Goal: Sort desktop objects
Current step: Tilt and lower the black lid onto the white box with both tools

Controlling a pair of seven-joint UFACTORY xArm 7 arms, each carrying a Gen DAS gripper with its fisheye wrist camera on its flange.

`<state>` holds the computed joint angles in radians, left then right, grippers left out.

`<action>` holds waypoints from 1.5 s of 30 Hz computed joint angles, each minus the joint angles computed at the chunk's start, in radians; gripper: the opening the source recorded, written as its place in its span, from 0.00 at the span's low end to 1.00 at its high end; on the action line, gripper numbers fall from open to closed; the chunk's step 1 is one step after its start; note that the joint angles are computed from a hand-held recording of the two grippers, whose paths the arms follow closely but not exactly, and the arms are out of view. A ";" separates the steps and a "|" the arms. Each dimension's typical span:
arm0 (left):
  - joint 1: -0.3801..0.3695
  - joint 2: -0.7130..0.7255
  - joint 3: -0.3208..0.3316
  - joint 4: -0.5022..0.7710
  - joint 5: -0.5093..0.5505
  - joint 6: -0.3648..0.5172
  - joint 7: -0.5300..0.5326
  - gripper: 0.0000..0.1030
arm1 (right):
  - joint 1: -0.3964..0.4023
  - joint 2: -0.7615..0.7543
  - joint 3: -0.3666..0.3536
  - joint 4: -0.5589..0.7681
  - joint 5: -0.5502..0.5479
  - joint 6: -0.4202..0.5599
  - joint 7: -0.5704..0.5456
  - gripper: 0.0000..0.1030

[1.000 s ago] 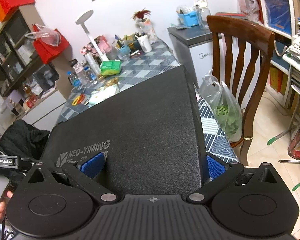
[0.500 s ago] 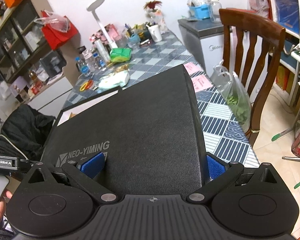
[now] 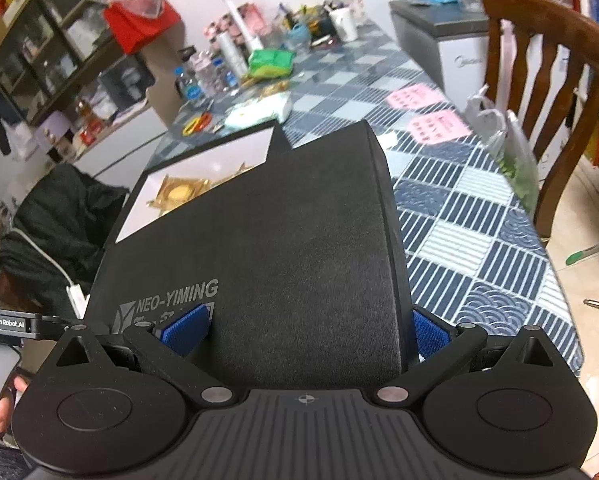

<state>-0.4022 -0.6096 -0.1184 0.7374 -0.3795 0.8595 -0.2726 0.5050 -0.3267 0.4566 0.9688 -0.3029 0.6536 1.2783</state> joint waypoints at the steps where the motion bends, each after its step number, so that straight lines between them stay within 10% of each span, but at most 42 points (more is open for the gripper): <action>1: 0.003 -0.008 0.004 -0.011 0.000 0.003 -0.001 1.00 | 0.002 0.014 0.000 0.006 0.005 -0.003 -0.002 1.00; 19: 0.096 -0.132 0.098 -0.230 0.008 0.036 0.051 1.00 | 0.147 0.353 -0.087 0.147 0.044 -0.128 -0.100 1.00; 45: 0.164 -0.033 0.104 -0.326 0.073 -0.146 0.138 1.00 | 0.248 0.549 -0.177 0.178 0.190 -0.253 -0.158 1.00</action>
<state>-0.2387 -0.6425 -0.0142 0.4112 -0.3067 0.7131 -0.1344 0.7530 0.2223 0.2792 1.1471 -0.1128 0.4007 1.1206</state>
